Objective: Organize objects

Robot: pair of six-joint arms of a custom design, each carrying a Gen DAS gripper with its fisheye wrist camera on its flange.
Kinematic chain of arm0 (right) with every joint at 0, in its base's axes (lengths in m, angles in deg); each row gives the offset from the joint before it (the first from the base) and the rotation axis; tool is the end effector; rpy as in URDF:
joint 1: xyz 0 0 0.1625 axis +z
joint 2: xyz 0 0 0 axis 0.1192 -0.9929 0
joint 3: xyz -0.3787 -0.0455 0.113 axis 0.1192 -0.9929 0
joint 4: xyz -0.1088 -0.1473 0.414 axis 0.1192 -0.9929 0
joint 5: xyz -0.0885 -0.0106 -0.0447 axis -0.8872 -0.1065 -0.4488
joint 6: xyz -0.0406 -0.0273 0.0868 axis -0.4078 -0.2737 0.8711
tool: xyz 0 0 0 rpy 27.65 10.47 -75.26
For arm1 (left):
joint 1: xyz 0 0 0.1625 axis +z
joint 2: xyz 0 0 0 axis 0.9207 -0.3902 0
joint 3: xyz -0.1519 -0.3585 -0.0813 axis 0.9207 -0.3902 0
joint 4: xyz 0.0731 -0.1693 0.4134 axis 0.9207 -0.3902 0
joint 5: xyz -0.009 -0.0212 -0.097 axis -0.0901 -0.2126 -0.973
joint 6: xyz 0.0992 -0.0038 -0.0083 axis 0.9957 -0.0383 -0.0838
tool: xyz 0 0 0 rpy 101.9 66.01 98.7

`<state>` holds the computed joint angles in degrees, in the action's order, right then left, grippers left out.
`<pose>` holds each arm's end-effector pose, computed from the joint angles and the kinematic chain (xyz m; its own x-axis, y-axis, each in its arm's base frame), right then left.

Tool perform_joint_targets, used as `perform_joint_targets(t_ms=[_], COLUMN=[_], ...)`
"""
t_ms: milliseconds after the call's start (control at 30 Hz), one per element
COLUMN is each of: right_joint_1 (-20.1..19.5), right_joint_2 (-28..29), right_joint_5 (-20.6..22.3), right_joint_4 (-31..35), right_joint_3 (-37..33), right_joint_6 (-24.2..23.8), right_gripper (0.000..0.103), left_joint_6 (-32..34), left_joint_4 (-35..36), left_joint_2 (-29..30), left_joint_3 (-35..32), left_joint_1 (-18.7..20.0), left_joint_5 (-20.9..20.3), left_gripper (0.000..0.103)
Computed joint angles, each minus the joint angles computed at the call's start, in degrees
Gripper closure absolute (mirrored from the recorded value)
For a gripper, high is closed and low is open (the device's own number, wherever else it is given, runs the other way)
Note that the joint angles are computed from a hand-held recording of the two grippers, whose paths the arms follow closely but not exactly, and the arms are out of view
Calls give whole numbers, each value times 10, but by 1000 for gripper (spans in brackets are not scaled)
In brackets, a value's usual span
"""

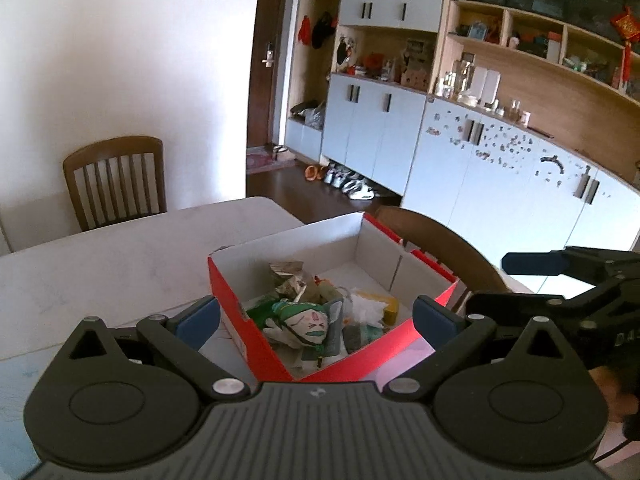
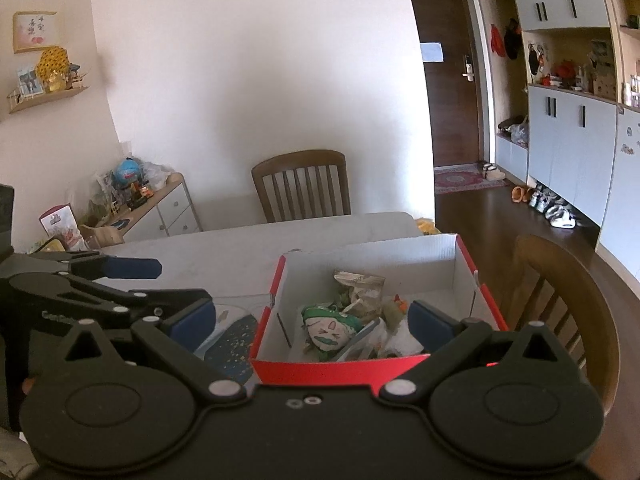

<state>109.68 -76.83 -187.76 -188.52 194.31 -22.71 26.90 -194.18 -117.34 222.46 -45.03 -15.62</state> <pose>0.2765 -0.3343 0.2603 -0.7760 -0.4084 0.4808 -0.6303 0.5302 -0.5671 -0.2627 -0.3359 0.2779 -0.7546 0.2717 -0.5972 0.6310 0.5501 -0.5470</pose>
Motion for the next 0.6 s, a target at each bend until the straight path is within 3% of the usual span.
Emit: perform_joint_targets(t_ms=[600], right_joint_1=[12], right_joint_2=[16], right_joint_5=[-31], right_joint_4=[-17], right_joint_3=[3], right_joint_6=[30], right_gripper=[1], left_joint_6=[-4], left_joint_4=[16], left_joint_2=[-3], left_joint_3=[6], left_joint_1=[7], left_joint_5=[-8], left_gripper=[0])
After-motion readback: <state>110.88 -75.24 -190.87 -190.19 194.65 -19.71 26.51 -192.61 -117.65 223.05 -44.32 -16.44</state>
